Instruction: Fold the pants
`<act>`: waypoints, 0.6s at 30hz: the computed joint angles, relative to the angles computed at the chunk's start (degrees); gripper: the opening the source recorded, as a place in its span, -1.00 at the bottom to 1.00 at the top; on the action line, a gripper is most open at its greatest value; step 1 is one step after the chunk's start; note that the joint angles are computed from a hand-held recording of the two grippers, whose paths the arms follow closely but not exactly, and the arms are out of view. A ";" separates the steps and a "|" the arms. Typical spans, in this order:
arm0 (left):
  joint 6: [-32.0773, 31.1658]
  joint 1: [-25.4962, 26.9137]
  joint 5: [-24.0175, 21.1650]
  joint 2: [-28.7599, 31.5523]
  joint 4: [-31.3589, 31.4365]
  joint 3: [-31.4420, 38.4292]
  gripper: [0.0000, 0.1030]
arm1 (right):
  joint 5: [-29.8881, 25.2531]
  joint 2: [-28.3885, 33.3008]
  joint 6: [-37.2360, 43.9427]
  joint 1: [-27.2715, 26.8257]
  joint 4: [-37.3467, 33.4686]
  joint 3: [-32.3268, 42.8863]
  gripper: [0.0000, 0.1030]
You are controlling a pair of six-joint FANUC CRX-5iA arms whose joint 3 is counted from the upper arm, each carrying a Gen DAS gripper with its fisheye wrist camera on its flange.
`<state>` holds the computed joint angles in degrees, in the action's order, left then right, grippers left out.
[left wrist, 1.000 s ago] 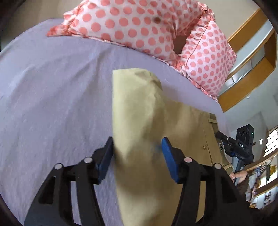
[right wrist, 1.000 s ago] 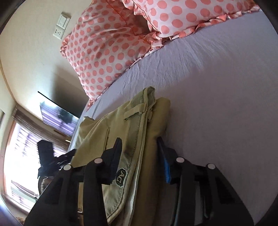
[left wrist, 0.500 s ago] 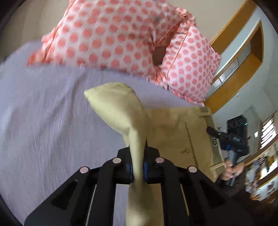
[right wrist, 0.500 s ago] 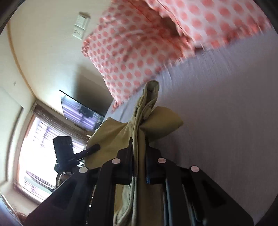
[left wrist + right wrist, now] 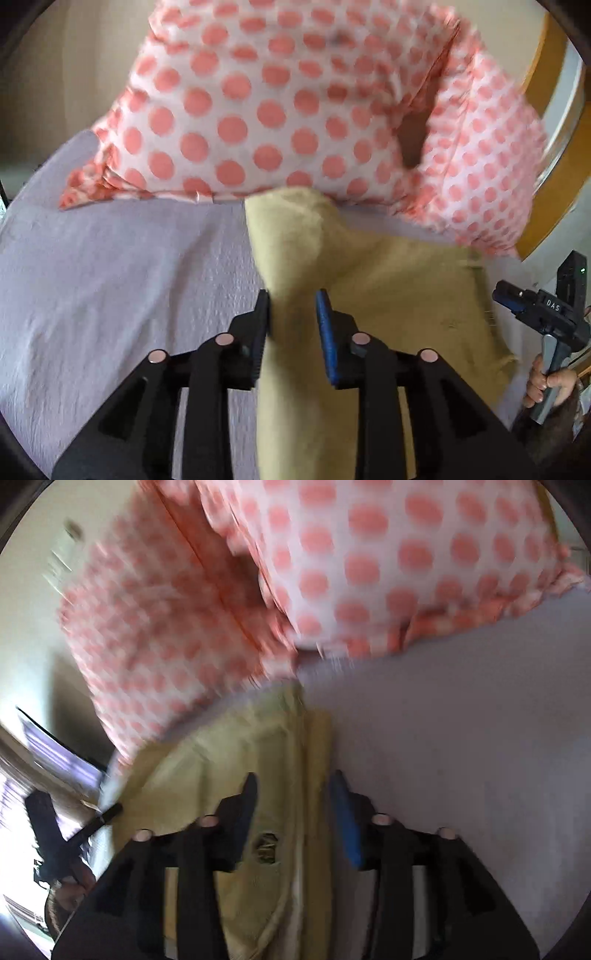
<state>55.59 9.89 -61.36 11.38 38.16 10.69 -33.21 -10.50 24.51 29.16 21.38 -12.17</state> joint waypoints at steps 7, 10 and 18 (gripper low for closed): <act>-3.13 -0.40 -9.36 0.40 8.51 -3.12 0.24 | 0.12 0.46 16.53 0.43 -18.06 4.57 0.80; 3.12 -2.56 -9.46 2.30 1.26 -0.01 0.17 | -3.27 2.12 12.32 0.38 -17.54 5.75 0.81; -3.26 1.59 0.19 -18.61 -4.51 -17.88 0.87 | -17.19 -7.20 -21.77 21.78 22.68 -10.26 0.97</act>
